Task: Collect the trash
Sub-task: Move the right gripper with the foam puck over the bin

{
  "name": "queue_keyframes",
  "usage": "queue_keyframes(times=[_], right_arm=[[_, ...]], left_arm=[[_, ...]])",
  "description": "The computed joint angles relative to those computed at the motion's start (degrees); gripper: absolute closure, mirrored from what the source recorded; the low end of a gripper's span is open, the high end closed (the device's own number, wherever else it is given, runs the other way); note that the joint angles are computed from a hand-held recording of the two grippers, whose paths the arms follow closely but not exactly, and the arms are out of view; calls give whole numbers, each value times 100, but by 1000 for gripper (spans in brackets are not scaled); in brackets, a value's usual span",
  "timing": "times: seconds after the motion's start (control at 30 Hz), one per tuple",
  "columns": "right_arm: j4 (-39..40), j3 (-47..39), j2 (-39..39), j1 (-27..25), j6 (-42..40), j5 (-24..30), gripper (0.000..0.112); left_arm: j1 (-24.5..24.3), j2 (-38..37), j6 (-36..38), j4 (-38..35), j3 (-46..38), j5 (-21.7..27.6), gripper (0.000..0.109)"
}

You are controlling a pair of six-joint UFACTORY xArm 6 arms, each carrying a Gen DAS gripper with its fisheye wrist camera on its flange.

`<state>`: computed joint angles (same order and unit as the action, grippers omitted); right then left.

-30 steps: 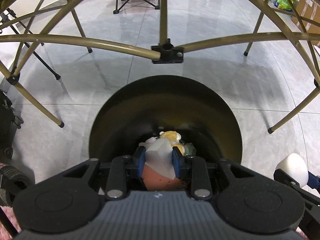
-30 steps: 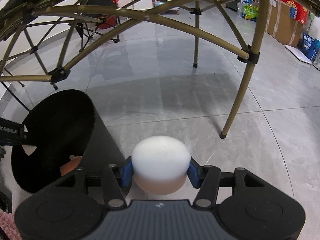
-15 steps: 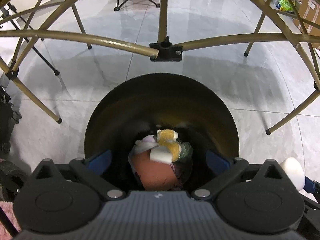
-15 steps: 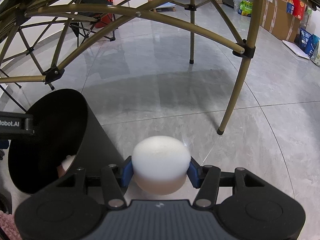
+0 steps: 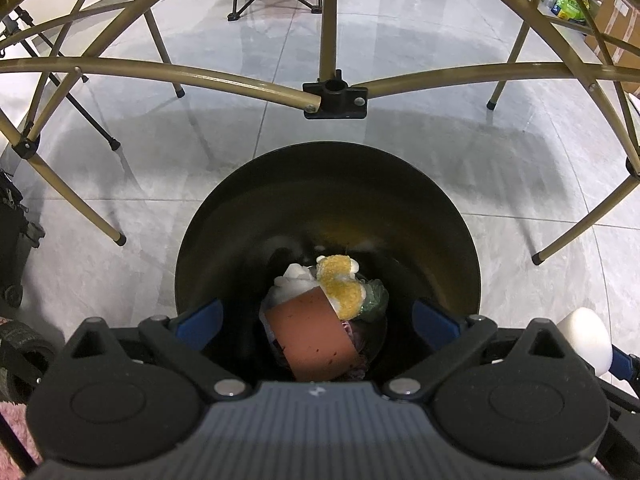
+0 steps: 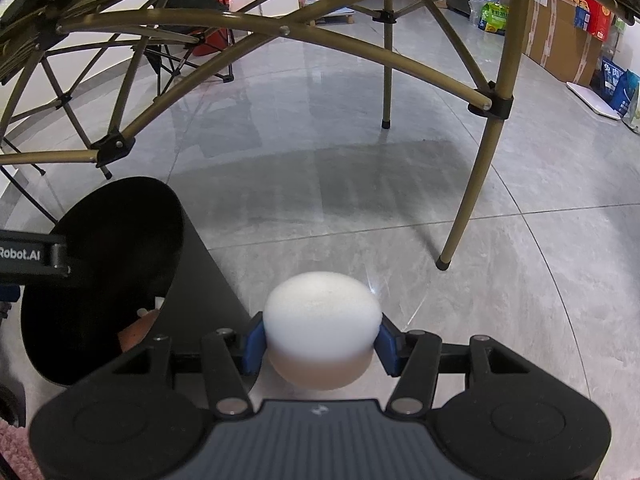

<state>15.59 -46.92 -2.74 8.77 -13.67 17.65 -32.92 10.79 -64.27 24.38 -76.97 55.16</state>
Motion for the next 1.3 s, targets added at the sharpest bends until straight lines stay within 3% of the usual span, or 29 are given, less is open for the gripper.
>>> queue_keyframes(times=[0.73, 1.3], right_arm=[[16, 75, -423, 340, 5, 57, 58], [-262, -168, -446, 977, 373, 120, 58]], left_arm=[[59, -872, -346, 360, 822, -122, 6], [317, -2007, -732, 654, 1932, -146, 6]])
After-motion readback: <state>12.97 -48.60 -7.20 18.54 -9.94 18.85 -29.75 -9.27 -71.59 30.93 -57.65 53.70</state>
